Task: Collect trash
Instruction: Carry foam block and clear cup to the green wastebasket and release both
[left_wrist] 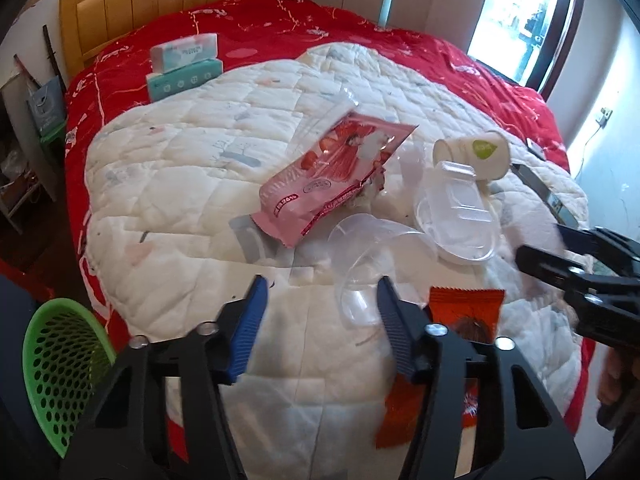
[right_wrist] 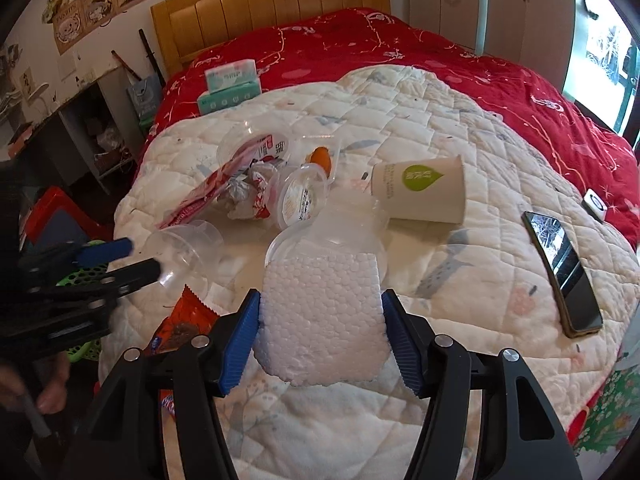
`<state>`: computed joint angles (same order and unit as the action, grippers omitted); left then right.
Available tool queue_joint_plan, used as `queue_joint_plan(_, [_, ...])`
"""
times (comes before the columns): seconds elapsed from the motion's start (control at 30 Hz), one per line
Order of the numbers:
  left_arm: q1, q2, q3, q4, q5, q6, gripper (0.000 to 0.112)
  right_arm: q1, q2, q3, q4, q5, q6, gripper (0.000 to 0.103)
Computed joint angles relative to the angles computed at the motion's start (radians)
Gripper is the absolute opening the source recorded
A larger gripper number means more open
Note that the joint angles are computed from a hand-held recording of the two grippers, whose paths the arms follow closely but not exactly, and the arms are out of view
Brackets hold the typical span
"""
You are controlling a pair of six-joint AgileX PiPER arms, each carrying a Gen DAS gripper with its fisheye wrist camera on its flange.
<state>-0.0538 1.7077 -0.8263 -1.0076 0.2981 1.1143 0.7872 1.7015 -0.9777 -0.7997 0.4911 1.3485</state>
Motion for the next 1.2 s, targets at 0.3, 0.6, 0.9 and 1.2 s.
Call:
queue_joint_plan(0.3, [0.041, -0.052, 0.059, -0.197, 0.027, 0.222, 0.001, 0.081, -0.06, 0.011, -0.055, 0.06, 0.1, 0.059])
queue_joint_plan(0.6, [0.268, -0.264, 0.17, -0.15, 0.126, 0.231, 0.0, 0.199, -0.018, -0.12, -0.016, 0.128, 0.053, 0.059])
queue_joint_plan(0.9, [0.679, -0.365, 0.199, -0.075, 0.272, 0.327, 0.0, 0.298, 0.159, -0.402, 0.081, 0.163, -0.114, 0.059])
queue_joint_plan(1.2, [0.905, -0.206, 0.133, -0.046, 0.271, 0.402, 0.001, 0.341, 0.373, -0.736, 0.24, 0.223, -0.345, 0.059])
